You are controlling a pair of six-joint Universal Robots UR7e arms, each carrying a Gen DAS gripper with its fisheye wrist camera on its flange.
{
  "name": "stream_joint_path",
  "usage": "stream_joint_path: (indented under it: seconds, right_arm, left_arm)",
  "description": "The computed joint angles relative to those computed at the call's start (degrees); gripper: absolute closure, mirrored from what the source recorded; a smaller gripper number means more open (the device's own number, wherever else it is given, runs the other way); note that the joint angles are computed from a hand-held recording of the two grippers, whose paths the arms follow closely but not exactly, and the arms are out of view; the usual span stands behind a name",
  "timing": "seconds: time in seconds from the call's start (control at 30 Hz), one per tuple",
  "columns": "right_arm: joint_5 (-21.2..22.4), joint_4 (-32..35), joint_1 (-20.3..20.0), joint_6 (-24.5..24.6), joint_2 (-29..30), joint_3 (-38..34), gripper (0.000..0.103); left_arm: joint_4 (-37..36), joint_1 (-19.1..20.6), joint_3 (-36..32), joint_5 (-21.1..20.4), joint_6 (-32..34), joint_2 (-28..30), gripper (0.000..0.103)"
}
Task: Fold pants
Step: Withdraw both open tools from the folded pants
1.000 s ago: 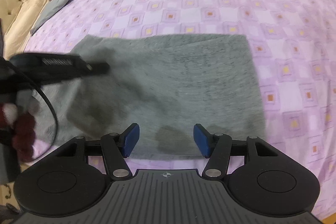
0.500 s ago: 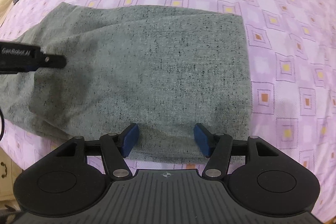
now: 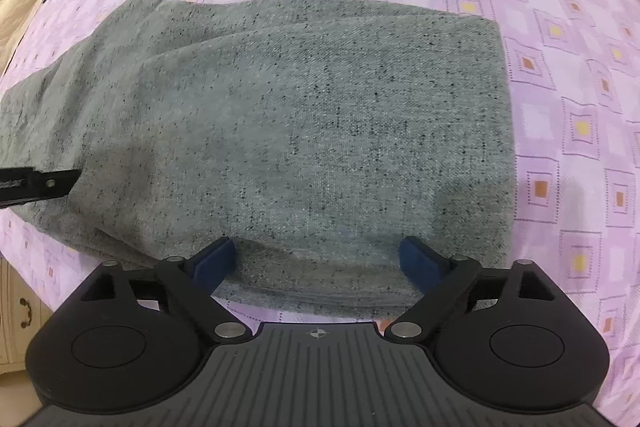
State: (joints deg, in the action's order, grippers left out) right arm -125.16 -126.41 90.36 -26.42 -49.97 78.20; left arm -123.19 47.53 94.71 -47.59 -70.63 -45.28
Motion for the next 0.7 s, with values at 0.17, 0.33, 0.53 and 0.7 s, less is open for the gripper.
stream_joint_path:
  seconds: [0.17, 0.33, 0.53, 0.7]
  right_arm:
    - [0.07, 0.45, 0.09, 2.33, 0.19, -0.56, 0.016]
    - [-1.26, -1.67, 1.08, 3.99, -0.83, 1.27, 0.035]
    - [-0.73, -5.84, 4.17, 8.96, -2.81, 5.20, 0.046]
    - [-3.45, -13.82, 8.64, 4.23, -2.12, 9.70, 0.046]
  left_arm:
    - [1.41, -1.36, 5.16, 3.17, -6.36, -5.49, 0.064]
    - [8.06, -1.97, 8.52, 8.54, -8.38, -10.52, 0.064]
    - [3.87, -0.51, 17.40, 10.70, -5.34, -21.00, 0.064]
    - [-1.81, 2.55, 22.41, 12.34, 1.66, -27.08, 0.063]
